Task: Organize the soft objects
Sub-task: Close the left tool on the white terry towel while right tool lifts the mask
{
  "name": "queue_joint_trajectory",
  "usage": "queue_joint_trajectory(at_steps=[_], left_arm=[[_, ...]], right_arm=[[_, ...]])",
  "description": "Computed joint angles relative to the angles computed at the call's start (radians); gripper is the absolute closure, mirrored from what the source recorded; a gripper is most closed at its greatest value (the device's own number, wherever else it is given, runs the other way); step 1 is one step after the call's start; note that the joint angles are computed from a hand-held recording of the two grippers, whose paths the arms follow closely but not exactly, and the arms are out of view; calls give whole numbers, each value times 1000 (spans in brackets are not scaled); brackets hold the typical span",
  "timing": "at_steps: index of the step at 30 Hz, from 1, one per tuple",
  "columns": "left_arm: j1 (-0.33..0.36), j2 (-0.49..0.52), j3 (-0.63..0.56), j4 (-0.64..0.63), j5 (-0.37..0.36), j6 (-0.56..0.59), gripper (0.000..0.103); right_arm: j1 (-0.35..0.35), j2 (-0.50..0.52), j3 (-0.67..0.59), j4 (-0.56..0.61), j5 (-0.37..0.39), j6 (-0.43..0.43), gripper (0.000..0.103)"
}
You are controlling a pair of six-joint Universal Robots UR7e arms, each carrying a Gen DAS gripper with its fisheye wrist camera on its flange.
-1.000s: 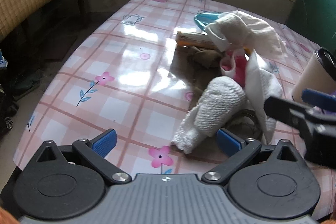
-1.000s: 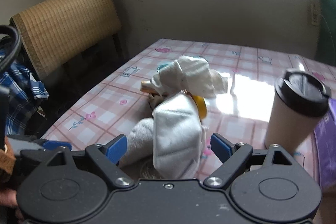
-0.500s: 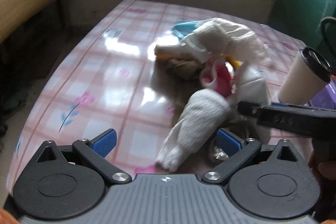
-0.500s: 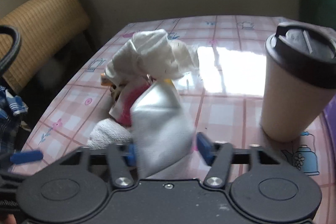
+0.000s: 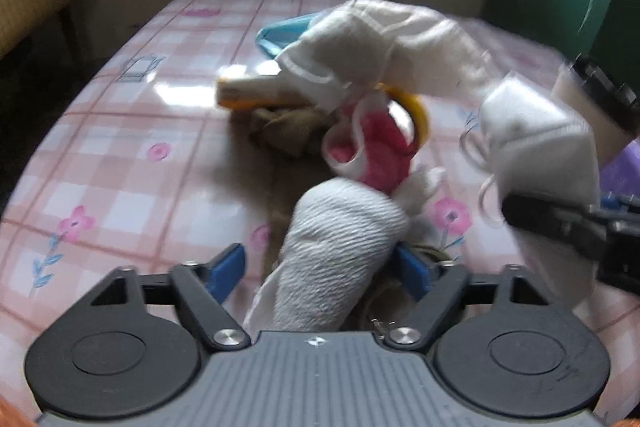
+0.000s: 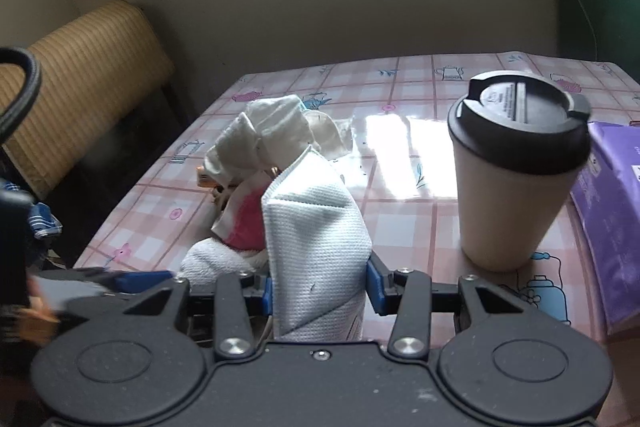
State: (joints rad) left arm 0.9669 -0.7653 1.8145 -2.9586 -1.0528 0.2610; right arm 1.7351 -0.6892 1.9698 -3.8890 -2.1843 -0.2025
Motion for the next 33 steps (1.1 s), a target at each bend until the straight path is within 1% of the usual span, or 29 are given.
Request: queue_joint_trajectory(at_steps=[1,2,4,6,7,10,14,18,24,28,33], left_arm=[[6,-12,-3,27,-25,-22,51],[6,-17,-4,36,-36,-36,52],[-5,-39,23,0,-43,-34,57],[-11,-69,50,-13,-66,-42,57],[-17,-81,61,-24,-62,-50,58],[-32,-121,99,-62,-29,-70,60],[-55,-164,135,-114,6,-95,60],[-83,-143,134,-191,57,-91,60],[-110,-132,123,-184,122,-141,60],[-120,-113,108,-197,167,-148,60],[-126,-114,105,-205,182,-151,60]], right_arm=[[0,-5,6,4,1,4,51],[1,-7,9,4,3,6,51],[5,-14,23,-3,4,7,51],[9,-22,35,-11,12,11,51],[12,-24,39,-17,13,9,51],[21,-34,55,-33,23,8,51],[37,-44,60,-24,44,15,51],[59,-41,52,-24,41,-6,51],[79,-53,45,-17,0,-13,51],[96,-48,24,-8,-60,-18,51],[122,-35,-1,-4,-125,-22,51]])
